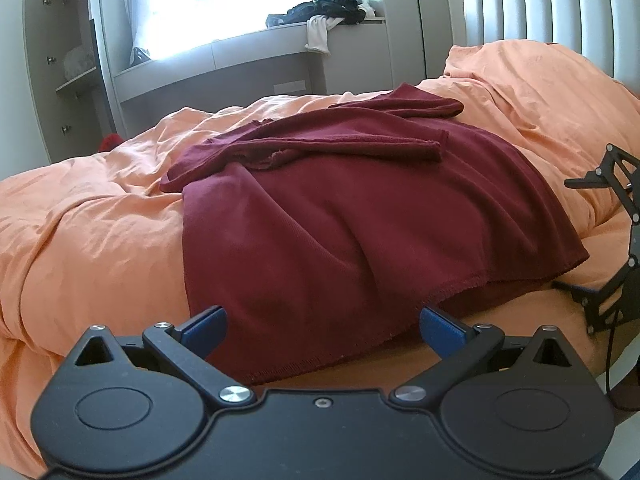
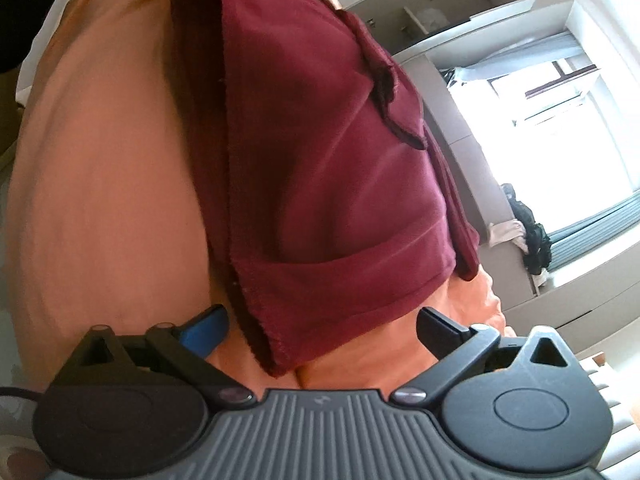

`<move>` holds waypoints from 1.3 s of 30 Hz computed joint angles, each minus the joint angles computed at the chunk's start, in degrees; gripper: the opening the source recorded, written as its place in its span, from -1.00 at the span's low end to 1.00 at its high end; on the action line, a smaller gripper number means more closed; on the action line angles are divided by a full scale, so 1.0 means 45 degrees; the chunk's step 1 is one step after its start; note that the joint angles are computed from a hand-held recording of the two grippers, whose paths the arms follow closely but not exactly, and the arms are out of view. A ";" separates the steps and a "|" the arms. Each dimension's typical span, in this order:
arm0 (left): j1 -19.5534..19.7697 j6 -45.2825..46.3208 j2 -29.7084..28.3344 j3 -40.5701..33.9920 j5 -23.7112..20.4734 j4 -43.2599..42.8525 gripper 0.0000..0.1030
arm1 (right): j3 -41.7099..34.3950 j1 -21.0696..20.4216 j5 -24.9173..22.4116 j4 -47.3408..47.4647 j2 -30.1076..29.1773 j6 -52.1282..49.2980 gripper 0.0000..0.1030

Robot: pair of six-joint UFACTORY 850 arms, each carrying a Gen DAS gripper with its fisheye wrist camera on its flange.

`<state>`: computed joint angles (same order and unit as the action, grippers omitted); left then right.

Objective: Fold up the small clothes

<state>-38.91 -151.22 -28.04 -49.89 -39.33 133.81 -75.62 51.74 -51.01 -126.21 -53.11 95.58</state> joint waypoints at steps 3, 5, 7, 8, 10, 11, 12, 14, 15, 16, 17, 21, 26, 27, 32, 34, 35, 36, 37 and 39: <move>-0.0032 0.0006 -0.0017 0.0015 -0.0032 0.0062 0.99 | 0.0099 -0.0025 -0.0121 -0.0237 0.0071 0.0094 0.00; -0.0075 -0.0041 -0.0014 0.0055 -0.0131 0.0222 0.99 | 0.0251 -0.0114 0.0300 -0.0705 0.0283 0.0685 -0.33; -0.0133 0.0010 -0.0026 0.0093 -0.0284 0.0397 0.99 | 0.0449 -0.0218 0.0498 -0.1450 0.0594 0.1782 -0.73; -0.0174 0.0074 -0.0041 0.0114 -0.0388 0.0499 0.99 | 0.0683 -0.0266 0.0474 -0.1961 0.0837 0.2649 -0.75; -0.0314 0.0327 -0.0124 0.0108 -0.0609 0.0649 0.99 | 0.1181 -0.0405 0.0325 -0.3106 0.1347 0.4691 -0.79; -0.0393 0.0492 -0.0200 0.0065 -0.0705 0.0676 0.99 | 0.1454 -0.0478 0.0078 -0.3704 0.1613 0.5857 -0.79; -0.0493 0.0747 -0.0316 -0.0022 -0.0821 0.0646 0.99 | 0.1652 -0.0514 -0.0219 -0.4078 0.1792 0.6658 -0.80; -0.0750 0.1435 -0.0628 -0.0285 -0.1157 0.0336 0.99 | 0.2050 -0.0601 -0.1109 -0.4749 0.2121 0.8238 -0.80; -0.0875 0.1766 -0.0811 -0.0453 -0.1341 0.0168 0.99 | 0.2205 -0.0654 -0.1468 -0.5045 0.2242 0.8874 -0.80; -0.0988 0.1960 -0.0979 -0.0611 -0.1499 0.0069 0.99 | 0.2349 -0.0695 -0.1820 -0.5272 0.2363 0.9502 -0.80; -0.1080 0.2079 -0.1144 -0.0779 -0.1586 0.0018 0.99 | 0.2463 -0.0739 -0.2144 -0.5480 0.2466 1.0085 -0.81; -0.1419 0.3263 -0.1950 -0.1811 -0.2020 -0.1502 0.99 | 0.2716 -0.0972 -0.3056 -0.6082 0.2648 1.1281 -0.81; -0.1577 0.4813 -0.2630 -0.2732 -0.3358 -0.3884 0.76 | 0.3134 -0.0867 -0.3633 -0.6005 0.2831 1.1385 -0.81; -0.1600 0.5364 -0.2716 -0.2852 -0.3662 -0.4420 0.71 | 0.3188 -0.0864 -0.3675 -0.5977 0.2863 1.1434 -0.81; -0.1409 0.6375 -0.2516 -0.2612 -0.4090 -0.5137 0.13 | 0.3370 -0.0789 -0.3981 -0.5683 0.2947 1.1660 -0.82; -0.1342 0.6249 -0.2299 -0.2410 -0.4068 -0.5187 -0.42 | 0.3331 -0.0769 -0.4092 -0.5544 0.2916 1.1664 -0.82; -0.1354 0.6424 -0.2263 -0.2393 -0.4247 -0.5404 -0.66 | 0.3366 -0.0741 -0.4137 -0.5463 0.2923 1.1638 -0.82; -0.1384 0.6673 -0.2243 -0.2384 -0.4453 -0.5606 -0.67 | 0.3380 -0.0721 -0.4145 -0.5393 0.2920 1.1663 -0.82; -0.1412 0.6854 -0.2200 -0.2339 -0.4601 -0.5711 -0.77 | 0.3403 -0.0708 -0.4145 -0.5324 0.2927 1.1755 -0.83; -0.1498 0.6697 -0.2029 -0.2167 -0.4890 -0.5803 -0.88 | 0.3460 -0.0700 -0.4058 -0.5259 0.2969 1.1942 -0.83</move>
